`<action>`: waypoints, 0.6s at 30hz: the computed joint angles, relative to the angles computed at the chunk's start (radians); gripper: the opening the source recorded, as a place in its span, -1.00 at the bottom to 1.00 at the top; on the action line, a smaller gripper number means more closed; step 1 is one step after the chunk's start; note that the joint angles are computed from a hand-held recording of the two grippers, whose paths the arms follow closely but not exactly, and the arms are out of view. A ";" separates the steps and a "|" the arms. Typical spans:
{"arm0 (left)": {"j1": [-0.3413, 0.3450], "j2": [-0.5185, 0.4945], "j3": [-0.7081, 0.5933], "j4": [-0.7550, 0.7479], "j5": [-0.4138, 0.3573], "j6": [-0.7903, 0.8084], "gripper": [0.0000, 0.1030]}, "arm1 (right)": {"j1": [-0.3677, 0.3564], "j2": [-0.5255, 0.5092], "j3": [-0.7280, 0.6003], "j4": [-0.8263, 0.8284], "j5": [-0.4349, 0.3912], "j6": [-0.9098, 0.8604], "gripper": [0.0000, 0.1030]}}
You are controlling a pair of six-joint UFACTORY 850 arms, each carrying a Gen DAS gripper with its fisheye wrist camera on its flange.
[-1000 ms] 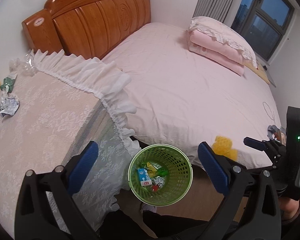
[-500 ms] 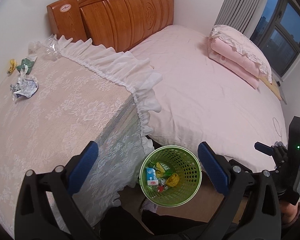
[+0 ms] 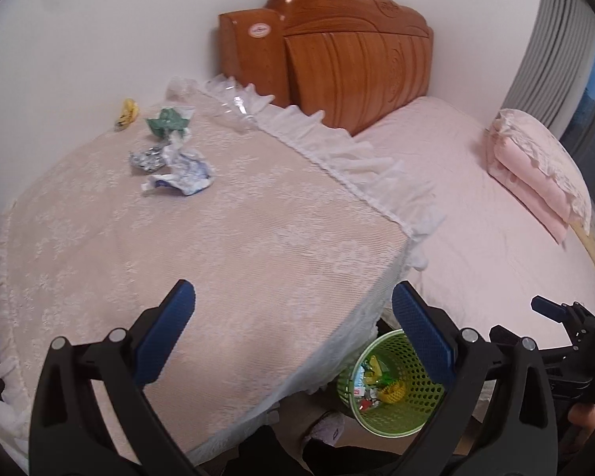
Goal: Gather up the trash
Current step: 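Carry the pouch and mesh net to the wastebasket and release both, then grasp the crumpled white paper with the left tool while the right tool grasps the foil blister pack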
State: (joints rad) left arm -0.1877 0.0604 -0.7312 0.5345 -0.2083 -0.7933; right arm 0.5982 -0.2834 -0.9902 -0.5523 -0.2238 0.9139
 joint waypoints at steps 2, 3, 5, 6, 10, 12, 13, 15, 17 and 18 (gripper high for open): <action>0.047 0.005 0.007 -0.009 -0.006 0.008 0.85 | 0.015 -0.041 -0.058 0.108 0.006 -0.117 0.96; 0.070 0.005 0.009 -0.007 -0.006 0.009 0.85 | 0.023 -0.062 -0.087 0.168 0.005 -0.181 0.96; 0.112 -0.005 0.008 0.016 -0.006 -0.003 0.85 | 0.040 -0.107 -0.153 0.299 0.002 -0.323 0.96; 0.132 -0.015 0.003 0.006 -0.005 0.013 0.85 | 0.048 -0.121 -0.174 0.325 -0.001 -0.351 0.96; 0.201 -0.081 -0.047 -0.122 0.017 0.177 0.85 | 0.082 -0.192 -0.281 0.338 -0.035 -0.374 0.96; 0.224 -0.130 -0.087 -0.165 0.028 0.239 0.85 | 0.094 -0.228 -0.333 0.367 -0.053 -0.394 0.96; 0.233 -0.159 -0.111 -0.173 0.035 0.255 0.85 | 0.096 -0.242 -0.352 0.392 -0.060 -0.412 0.96; 0.243 -0.223 -0.164 -0.131 0.036 0.219 0.85 | 0.101 -0.275 -0.400 0.444 -0.081 -0.450 0.96; 0.250 -0.293 -0.222 -0.091 0.034 0.185 0.85 | 0.102 -0.301 -0.439 0.466 -0.103 -0.466 0.96; 0.252 -0.330 -0.257 -0.076 0.019 0.172 0.85 | 0.102 -0.317 -0.462 0.471 -0.114 -0.467 0.96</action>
